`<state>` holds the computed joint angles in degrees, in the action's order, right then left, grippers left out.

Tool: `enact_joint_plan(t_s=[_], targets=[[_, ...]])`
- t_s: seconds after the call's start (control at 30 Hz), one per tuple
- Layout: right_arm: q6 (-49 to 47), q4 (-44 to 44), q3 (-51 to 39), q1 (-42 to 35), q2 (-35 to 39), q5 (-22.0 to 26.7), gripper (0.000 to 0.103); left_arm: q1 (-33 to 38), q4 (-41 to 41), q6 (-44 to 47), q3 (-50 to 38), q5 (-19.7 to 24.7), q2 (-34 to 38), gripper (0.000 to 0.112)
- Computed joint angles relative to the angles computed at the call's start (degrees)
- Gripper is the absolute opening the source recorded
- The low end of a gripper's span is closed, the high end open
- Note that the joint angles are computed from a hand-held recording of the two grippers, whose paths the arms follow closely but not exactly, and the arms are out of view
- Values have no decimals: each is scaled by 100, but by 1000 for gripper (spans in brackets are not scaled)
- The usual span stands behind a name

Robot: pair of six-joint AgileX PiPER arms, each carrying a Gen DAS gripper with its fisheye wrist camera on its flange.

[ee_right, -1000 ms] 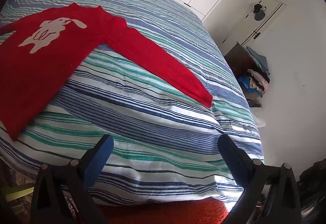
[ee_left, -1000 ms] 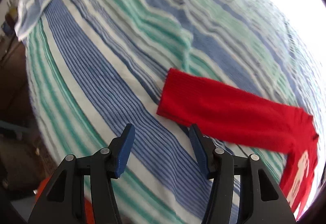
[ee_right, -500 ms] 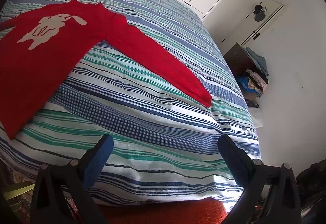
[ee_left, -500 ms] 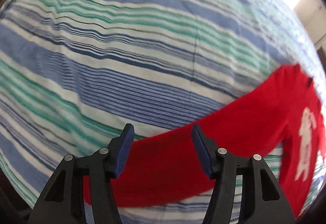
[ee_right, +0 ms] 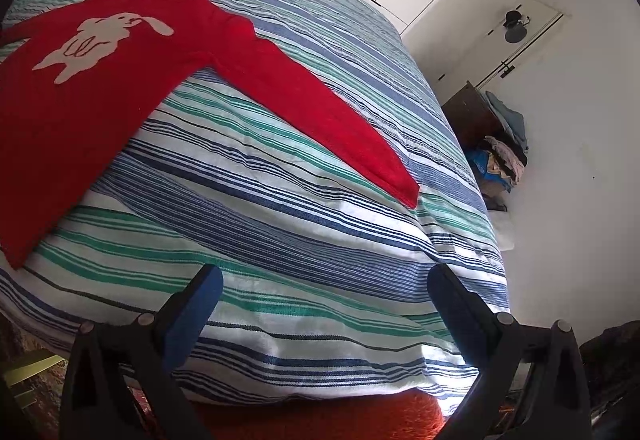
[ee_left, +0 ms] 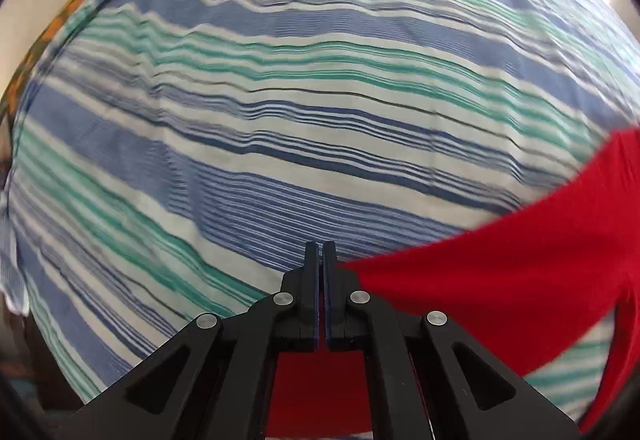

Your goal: Fold small clothes

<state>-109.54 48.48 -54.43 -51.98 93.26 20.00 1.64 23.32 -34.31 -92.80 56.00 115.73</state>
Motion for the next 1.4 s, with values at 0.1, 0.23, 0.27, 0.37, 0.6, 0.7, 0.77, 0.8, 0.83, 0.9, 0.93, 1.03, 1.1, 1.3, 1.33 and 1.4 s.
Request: enact_joint_plan(t_s=[0.1, 0.23, 0.27, 0.37, 0.6, 0.7, 0.77, 0.8, 0.83, 0.9, 0.93, 1.03, 1.1, 1.3, 1.33, 1.4], targets=[[7, -9, -23, -16, 17, 32, 101, -14, 303, -118, -41, 179, 136, 0], [-96, 115, -20, -43, 0, 49, 101, 46, 238, -38, 458, 122, -101, 6], [-100, 123, -24, -52, -5, 63, 101, 79, 203, -117, 572, 118, -238, 6], [-184, 211, -18, -68, -8, 93, 101, 29, 254, -517, 1027, 13, -839, 49], [995, -806, -466, -94, 97, 763, 101, -1154, 19, -697, 1943, -380, -2313, 70], [2176, -1509, -954, 13, 41, 1847, 101, -2148, -327, -713, 2199, -443, -2798, 76], [2751, -1462, -1211, 116, -25, 2689, 101, -2810, -472, -879, 2170, -524, -2714, 78], [2961, -1405, -1277, 210, -56, 3036, 101, -3061, -597, -904, 2132, -534, -2632, 78], [3160, -1377, -1298, 365, -106, 3332, 101, -3374, -733, -967, 2111, -535, -2530, 78], [3285, -1338, -1126, 730, -218, 3479, 101, -3746, -841, -1110, 2160, -613, -2400, 78], [3247, -1327, -968, 930, -290, 3451, 101, -3957, -874, -1238, 2196, -623, -2287, 78], [3131, -1585, -456, 1446, -402, 3167, 101, -4369, -1121, -1276, 2293, -517, -2006, 78], [3186, -1978, -205, 1673, -323, 2983, 101, -4628, -1129, -1342, 2400, -327, -1879, 78], [4478, -3581, -201, 1696, 518, 2911, 101, -4811, -1257, -1171, 2545, 0, -2032, 83], [4480, -3545, -230, 1615, 473, 2949, 101, -4782, -1350, -1152, 2594, 3, -2093, 83], [4591, -3631, -259, 1547, 383, 2961, 101, -4739, -1396, -1261, 2705, 52, -2293, 83]])
